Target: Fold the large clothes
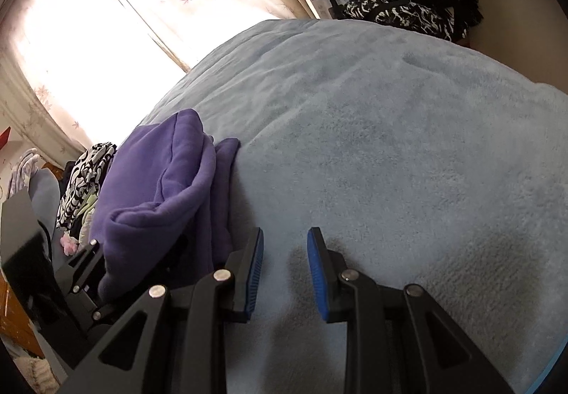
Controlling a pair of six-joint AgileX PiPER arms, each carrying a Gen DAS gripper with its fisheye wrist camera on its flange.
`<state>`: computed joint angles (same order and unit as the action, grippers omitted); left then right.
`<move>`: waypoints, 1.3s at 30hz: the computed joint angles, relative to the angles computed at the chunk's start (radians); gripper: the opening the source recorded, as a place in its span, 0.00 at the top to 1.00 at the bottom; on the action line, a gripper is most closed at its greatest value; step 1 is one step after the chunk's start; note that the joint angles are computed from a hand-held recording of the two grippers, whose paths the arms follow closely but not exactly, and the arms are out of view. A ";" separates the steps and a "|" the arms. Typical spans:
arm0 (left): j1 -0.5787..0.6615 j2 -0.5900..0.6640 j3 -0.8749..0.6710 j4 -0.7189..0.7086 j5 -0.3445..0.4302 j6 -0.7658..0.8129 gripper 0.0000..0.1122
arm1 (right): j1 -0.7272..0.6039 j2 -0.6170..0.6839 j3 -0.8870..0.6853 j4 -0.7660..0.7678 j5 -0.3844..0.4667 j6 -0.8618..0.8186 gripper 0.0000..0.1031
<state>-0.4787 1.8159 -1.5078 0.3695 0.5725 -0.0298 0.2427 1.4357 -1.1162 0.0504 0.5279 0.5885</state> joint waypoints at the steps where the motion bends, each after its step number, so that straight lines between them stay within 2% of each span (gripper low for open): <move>1: 0.012 -0.006 -0.006 -0.055 0.009 0.045 0.38 | 0.001 -0.002 -0.001 -0.004 0.002 0.001 0.75; 4: 0.054 -0.035 -0.011 -0.201 0.030 0.174 0.34 | 0.002 -0.011 0.002 0.000 0.005 -0.001 0.75; 8: 0.108 -0.079 -0.020 -0.424 0.112 0.355 0.29 | 0.012 -0.033 0.006 -0.028 0.014 0.023 0.75; 15: 0.233 -0.177 -0.020 -0.658 0.271 0.443 0.29 | 0.059 -0.054 -0.022 -0.099 0.059 0.078 0.75; 17: 0.271 -0.203 -0.015 -0.675 0.287 0.440 0.29 | 0.074 -0.053 -0.047 -0.110 0.080 0.078 0.75; 21: 0.355 -0.234 -0.039 -0.650 0.307 0.389 0.29 | 0.109 -0.043 -0.122 -0.137 0.131 0.078 0.54; 25: 0.420 -0.221 -0.069 -0.545 0.323 0.274 0.29 | 0.149 -0.014 -0.218 -0.191 0.183 0.093 0.53; 29: 0.471 -0.181 -0.095 -0.501 0.360 0.232 0.29 | 0.135 0.056 -0.356 -0.085 0.237 -0.035 0.52; 31: 0.489 -0.148 -0.118 -0.532 0.381 0.248 0.29 | 0.110 0.123 -0.450 0.007 0.287 -0.138 0.48; 35: 0.508 -0.078 -0.185 -0.587 0.434 0.263 0.29 | 0.024 0.316 -0.674 0.271 0.443 -0.351 0.48; 39: 0.536 -0.032 -0.228 -0.658 0.463 0.291 0.29 | -0.007 0.528 -0.923 0.352 0.647 -0.373 0.48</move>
